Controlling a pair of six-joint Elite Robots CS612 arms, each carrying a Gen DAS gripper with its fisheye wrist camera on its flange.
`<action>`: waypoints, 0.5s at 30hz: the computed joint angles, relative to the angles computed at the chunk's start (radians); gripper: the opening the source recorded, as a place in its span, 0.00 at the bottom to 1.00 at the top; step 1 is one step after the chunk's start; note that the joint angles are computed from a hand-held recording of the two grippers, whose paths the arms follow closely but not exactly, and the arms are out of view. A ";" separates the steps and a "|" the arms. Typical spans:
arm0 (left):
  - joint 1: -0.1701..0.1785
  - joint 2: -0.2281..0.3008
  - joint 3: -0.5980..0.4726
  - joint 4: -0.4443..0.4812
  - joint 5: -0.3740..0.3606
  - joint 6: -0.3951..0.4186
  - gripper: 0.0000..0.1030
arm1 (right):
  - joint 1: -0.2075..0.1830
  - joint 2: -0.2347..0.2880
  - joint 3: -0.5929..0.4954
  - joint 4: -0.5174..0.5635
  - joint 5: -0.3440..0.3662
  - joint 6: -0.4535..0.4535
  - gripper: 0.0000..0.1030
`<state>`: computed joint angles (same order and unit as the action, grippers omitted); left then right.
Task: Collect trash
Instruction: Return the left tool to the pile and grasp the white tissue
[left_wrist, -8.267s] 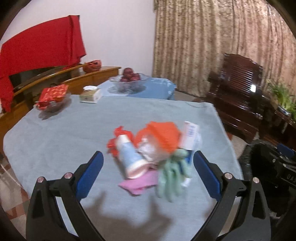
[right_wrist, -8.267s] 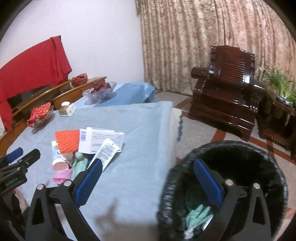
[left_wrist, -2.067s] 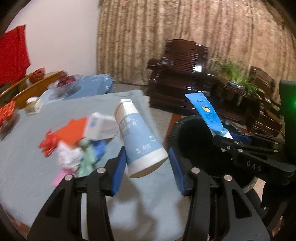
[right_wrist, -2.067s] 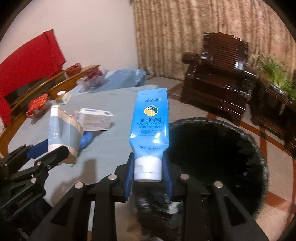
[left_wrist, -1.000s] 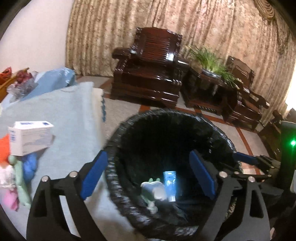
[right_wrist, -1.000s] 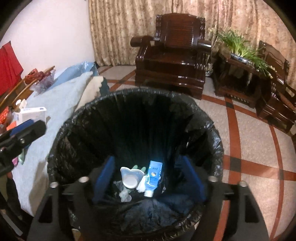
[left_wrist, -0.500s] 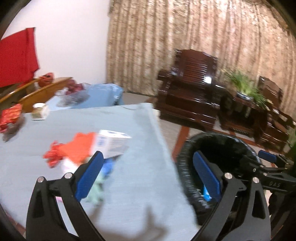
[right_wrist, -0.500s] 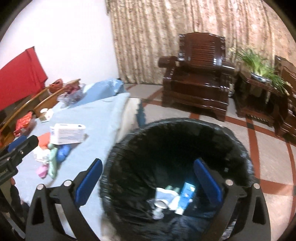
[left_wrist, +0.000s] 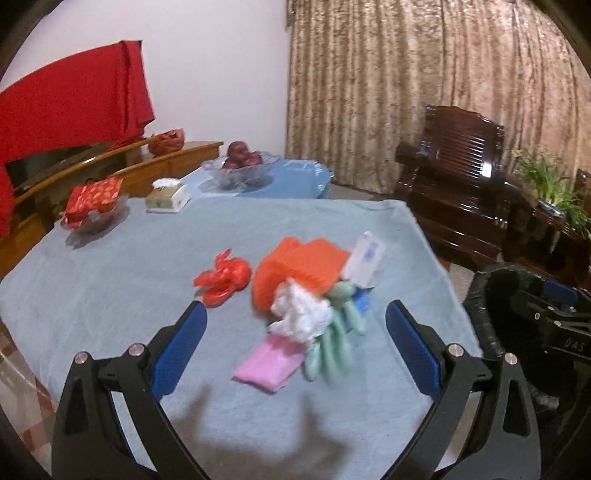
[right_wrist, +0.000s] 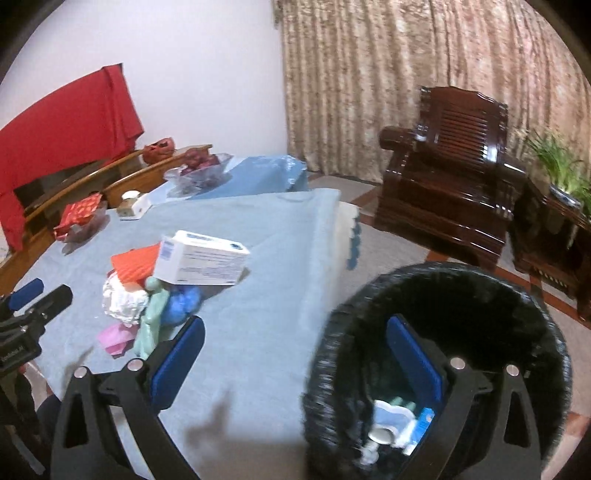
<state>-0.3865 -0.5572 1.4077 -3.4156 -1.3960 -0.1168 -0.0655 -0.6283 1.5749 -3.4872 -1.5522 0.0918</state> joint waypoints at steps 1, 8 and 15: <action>0.002 0.004 -0.003 0.005 0.001 -0.004 0.92 | 0.006 0.009 -0.012 0.004 0.000 -0.005 0.94; 0.012 0.039 -0.046 0.051 -0.001 -0.021 0.91 | 0.031 0.054 -0.081 0.045 0.001 -0.039 0.90; 0.012 0.084 -0.121 0.120 -0.026 -0.018 0.75 | 0.033 0.082 -0.133 0.102 -0.002 -0.045 0.80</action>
<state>-0.3741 -0.4733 1.2869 -3.2955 -1.4222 -0.1352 -0.0321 -0.5467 1.4423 -3.3849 -1.5544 0.0473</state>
